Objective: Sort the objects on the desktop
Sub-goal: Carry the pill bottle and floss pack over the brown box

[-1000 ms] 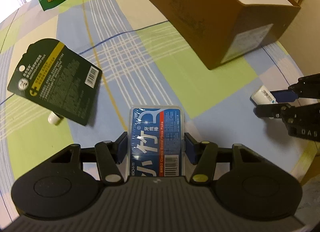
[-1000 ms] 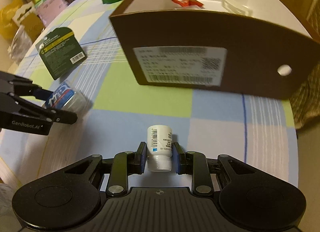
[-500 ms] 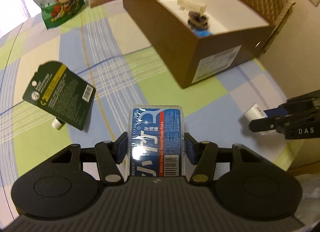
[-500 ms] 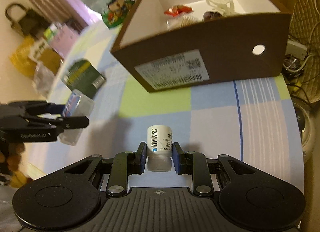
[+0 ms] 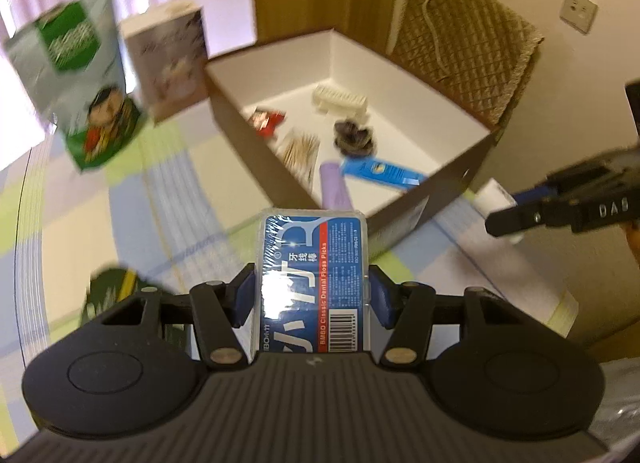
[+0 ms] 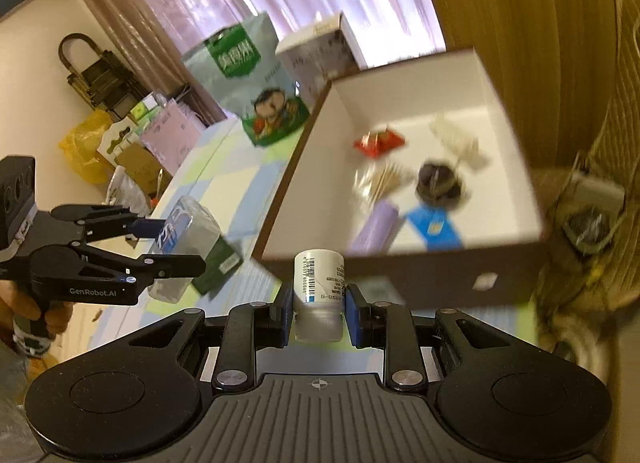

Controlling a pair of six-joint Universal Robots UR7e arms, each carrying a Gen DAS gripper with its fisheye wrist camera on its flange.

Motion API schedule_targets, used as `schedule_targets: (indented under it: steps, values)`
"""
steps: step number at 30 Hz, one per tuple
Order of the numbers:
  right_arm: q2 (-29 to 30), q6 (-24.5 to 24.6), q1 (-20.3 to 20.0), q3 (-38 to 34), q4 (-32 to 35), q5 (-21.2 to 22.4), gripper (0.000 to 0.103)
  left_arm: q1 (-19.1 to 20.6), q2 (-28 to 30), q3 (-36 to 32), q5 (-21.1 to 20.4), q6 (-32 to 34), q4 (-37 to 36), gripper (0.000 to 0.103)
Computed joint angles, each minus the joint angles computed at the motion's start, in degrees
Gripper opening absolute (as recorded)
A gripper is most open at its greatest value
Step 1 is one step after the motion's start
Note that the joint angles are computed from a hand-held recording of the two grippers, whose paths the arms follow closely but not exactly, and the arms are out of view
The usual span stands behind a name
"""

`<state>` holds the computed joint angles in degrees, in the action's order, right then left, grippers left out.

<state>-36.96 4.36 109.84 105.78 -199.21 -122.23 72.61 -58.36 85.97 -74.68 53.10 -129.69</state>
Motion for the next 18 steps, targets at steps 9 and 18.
schedule_targets:
  steps: [9,18]
  values:
    - [-0.11,-12.62,-3.33,-8.61,5.88,-3.39,0.029,-3.41,7.54,-6.84,-1.77,4.65,-1.76,0.052]
    - [2.48,-20.86,-8.53,-19.93,15.8,-3.79,0.029,-6.14,19.9,-19.04,0.12,3.09,1.54,0.053]
